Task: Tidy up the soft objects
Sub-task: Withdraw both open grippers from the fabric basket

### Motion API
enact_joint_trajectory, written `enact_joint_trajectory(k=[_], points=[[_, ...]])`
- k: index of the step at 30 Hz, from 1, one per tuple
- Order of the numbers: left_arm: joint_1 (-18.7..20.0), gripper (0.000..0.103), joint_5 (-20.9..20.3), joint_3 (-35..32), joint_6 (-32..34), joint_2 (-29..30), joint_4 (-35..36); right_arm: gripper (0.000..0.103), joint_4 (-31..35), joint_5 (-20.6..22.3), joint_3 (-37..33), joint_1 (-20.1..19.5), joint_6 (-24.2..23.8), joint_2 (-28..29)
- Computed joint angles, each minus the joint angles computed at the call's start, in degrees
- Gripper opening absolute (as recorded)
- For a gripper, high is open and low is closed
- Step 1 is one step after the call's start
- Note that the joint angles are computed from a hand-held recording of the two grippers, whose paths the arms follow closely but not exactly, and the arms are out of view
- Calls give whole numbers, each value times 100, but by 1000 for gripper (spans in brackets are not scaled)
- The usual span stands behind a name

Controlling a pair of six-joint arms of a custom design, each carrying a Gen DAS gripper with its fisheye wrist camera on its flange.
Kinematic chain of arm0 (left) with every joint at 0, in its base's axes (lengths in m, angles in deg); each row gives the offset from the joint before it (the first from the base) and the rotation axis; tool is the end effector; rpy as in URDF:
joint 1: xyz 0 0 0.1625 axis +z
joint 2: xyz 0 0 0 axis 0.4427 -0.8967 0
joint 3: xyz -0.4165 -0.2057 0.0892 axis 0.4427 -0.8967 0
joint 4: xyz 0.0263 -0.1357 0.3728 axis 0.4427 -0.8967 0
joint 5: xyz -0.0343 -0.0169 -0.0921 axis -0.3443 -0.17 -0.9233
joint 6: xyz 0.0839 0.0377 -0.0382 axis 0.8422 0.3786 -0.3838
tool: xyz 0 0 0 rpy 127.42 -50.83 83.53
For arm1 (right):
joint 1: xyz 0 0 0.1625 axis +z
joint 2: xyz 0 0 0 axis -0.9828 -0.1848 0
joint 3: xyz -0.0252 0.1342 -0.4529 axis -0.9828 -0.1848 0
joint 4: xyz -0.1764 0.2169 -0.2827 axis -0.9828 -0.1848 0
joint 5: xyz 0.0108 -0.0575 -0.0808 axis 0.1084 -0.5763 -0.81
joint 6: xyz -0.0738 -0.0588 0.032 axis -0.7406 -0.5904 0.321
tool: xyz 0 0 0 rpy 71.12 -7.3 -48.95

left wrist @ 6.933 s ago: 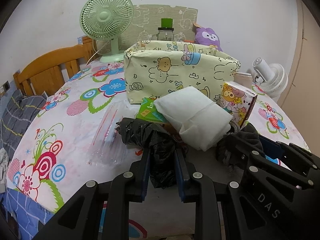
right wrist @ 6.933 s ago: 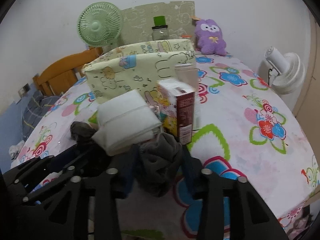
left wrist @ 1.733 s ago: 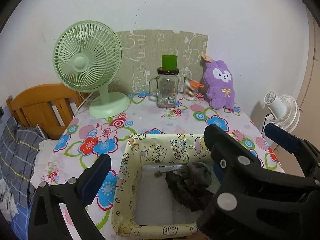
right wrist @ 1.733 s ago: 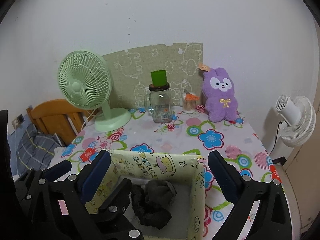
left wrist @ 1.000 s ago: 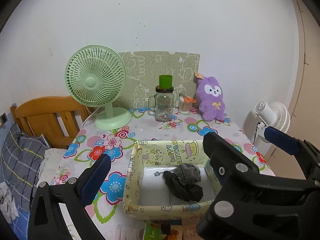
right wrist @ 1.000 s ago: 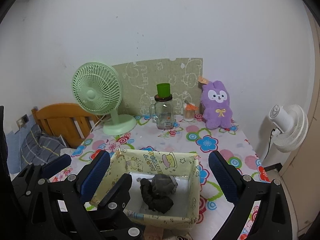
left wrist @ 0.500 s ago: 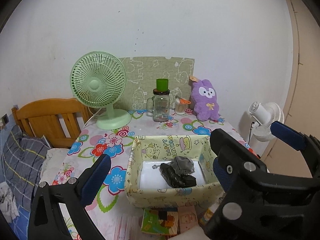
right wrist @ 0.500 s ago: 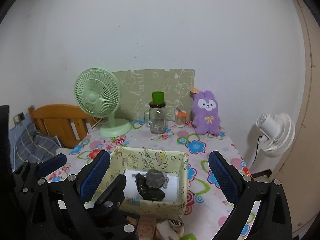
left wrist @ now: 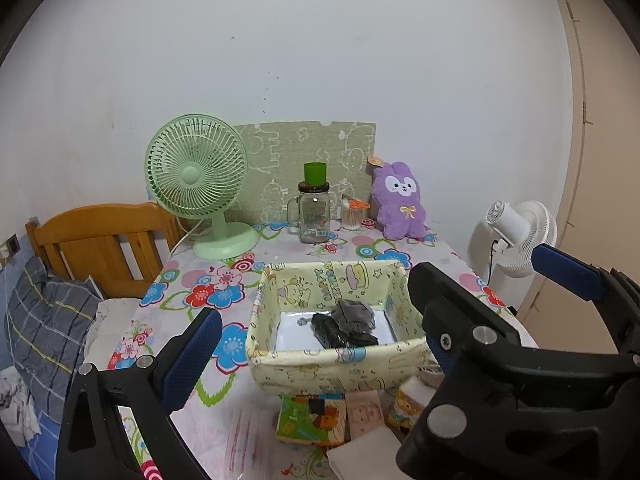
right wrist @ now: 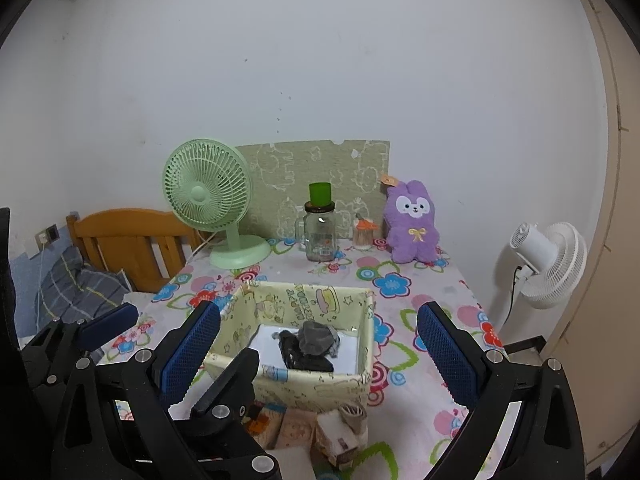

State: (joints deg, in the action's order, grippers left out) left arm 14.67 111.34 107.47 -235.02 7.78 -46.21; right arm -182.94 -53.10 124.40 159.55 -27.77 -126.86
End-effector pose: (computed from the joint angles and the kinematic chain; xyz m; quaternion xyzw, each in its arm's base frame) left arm -0.4182 -0.6605 -0.1012 0.1561 0.7866 -0.4853 0.3485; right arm 0.0229 -0.6884 0.3070 0.3223 -0.8059 0.4414 0.2277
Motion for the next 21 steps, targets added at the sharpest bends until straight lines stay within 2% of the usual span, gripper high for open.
enact_joint_trajectory(k=[12, 21], points=[[-76, 103, -55, 703, -247, -150, -270, 100, -226, 160, 464, -194, -132, -139], [-64, 102, -35, 891, -519, -138, -166, 97, -122, 219, 626, -323, -80, -149]])
